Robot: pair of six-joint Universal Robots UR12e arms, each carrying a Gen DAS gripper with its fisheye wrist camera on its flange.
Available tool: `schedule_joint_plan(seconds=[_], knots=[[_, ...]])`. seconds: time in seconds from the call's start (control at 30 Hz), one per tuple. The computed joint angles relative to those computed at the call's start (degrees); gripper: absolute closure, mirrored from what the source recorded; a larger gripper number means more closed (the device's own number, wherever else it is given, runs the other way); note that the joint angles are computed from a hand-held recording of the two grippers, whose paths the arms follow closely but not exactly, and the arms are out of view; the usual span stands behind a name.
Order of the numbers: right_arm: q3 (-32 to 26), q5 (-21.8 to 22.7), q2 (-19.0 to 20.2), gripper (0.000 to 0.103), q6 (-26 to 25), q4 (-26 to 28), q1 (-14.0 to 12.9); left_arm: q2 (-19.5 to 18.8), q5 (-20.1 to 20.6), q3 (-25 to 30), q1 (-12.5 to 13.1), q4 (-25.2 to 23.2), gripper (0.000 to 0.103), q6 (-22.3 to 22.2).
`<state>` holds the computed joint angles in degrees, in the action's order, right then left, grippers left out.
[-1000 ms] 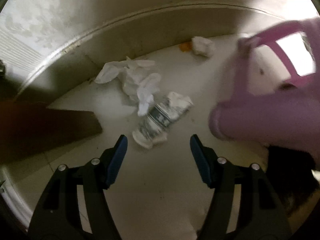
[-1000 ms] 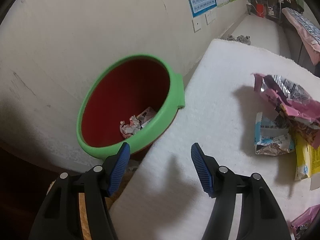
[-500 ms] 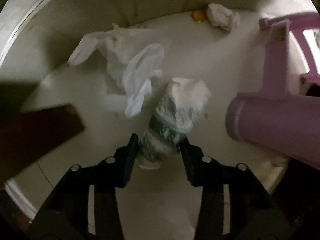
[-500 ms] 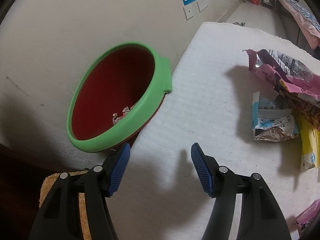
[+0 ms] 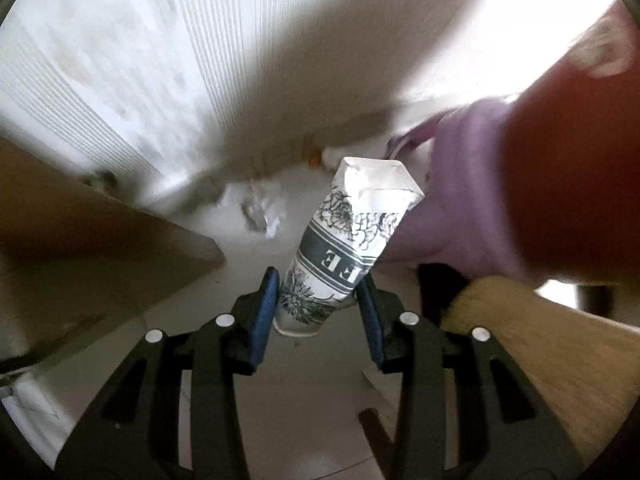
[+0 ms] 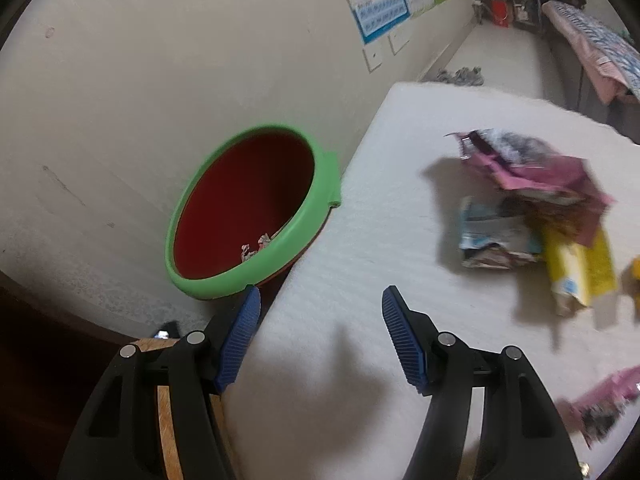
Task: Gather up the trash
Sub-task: 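Grasp the white printed paper cup on the floor with the left tool, then lift the paper cup with the left tool while the right tool grasps the pink bag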
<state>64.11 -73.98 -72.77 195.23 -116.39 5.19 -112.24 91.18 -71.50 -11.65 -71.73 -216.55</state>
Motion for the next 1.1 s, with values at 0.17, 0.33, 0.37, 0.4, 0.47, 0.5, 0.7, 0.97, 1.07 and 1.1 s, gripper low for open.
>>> schedule_joint_plan(seconds=[0.17,0.33,0.37,0.4,0.47,0.5,0.7,0.97,1.07,1.1], knots=[[4.23,-0.71,-4.22,0.041,1.43,-2.99,-1.14,1.56,6.22,4.53,-2.09,-1.28,0.065,2.0],[7.62,-3.13,-7.67,0.041,1.92,-4.07,-3.22,2.66,11.14,7.98,-3.83,-2.02,0.065,2.77],[7.66,-4.17,-7.89,0.041,1.67,-3.91,-3.74,2.65,11.91,8.96,-4.18,-2.34,0.065,2.6],[7.46,-4.81,-7.88,0.041,1.38,-3.61,-4.11,2.57,12.84,10.31,-4.59,-2.77,0.065,2.49],[6.1,-5.79,-7.33,0.041,-0.2,-2.97,-5.28,2.62,13.89,10.77,-5.26,-1.18,0.065,2.64],[4.47,-6.59,-6.38,0.041,-1.51,-2.1,-5.67,2.55,14.26,11.58,-5.75,-0.99,0.065,2.4],[-8.43,-9.84,2.12,0.038,-10.76,7.27,-6.46,0.95,10.06,16.01,-9.63,5.25,0.065,4.2],[-19.93,-10.49,11.0,0.04,-11.49,21.71,-6.25,-2.61,2.07,21.69,-12.6,5.07,0.064,4.96],[-20.26,-11.65,11.63,0.048,-12.16,24.39,-5.89,-2.64,2.02,22.44,-12.83,3.9,0.064,6.23],[-19.5,-10.66,11.31,0.052,-12.2,24.71,-5.99,-2.7,2.03,22.63,-12.8,3.66,0.064,6.57]])
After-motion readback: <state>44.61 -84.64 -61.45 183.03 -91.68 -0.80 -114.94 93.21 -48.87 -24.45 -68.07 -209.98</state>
